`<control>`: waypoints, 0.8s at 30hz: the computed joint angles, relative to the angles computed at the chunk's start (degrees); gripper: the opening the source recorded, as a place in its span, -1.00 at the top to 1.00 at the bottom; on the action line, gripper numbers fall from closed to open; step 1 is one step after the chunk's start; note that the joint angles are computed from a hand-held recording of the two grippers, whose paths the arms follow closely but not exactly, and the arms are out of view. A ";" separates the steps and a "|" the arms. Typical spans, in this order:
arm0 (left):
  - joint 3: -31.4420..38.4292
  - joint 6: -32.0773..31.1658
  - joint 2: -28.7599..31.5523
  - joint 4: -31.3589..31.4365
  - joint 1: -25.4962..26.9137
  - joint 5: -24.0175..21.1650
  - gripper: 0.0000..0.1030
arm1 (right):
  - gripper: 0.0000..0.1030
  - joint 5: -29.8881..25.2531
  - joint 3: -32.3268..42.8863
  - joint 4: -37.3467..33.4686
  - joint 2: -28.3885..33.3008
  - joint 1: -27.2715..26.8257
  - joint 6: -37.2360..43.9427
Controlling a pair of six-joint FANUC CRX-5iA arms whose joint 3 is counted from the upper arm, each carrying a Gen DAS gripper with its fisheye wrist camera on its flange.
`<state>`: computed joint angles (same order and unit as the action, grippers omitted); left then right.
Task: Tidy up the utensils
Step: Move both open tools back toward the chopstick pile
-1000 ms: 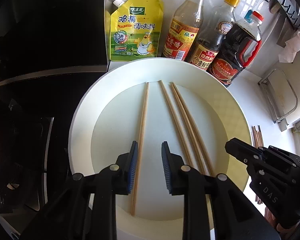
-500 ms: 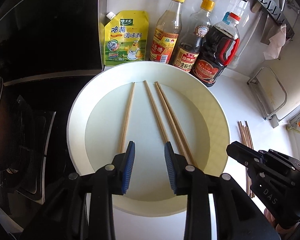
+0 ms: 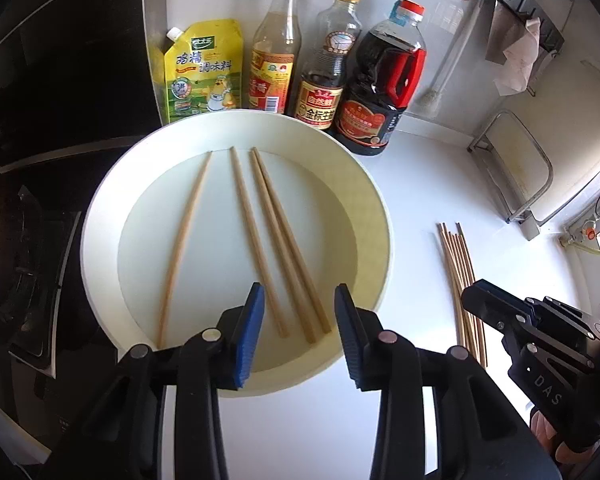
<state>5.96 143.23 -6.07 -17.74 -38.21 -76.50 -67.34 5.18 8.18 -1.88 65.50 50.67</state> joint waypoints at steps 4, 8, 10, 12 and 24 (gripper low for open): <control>2.85 0.62 3.32 0.12 -2.05 -0.13 0.29 | 0.74 -0.54 -2.78 0.08 -2.61 -1.71 -0.63; 5.71 0.40 6.58 0.59 -3.58 0.21 0.28 | 0.74 -1.07 -6.04 0.36 -5.70 -3.64 -1.58; 6.91 -0.13 8.01 1.04 -4.07 0.54 0.26 | 0.73 -1.30 -7.51 0.63 -7.11 -4.55 -2.11; 8.05 -0.59 9.43 1.54 -4.54 0.90 0.25 | 0.72 -1.60 -8.78 0.83 -8.31 -5.42 -2.46; 12.88 -2.33 16.90 4.91 -6.78 3.24 0.09 | 0.62 -2.48 -15.01 0.31 -12.24 -10.70 -1.63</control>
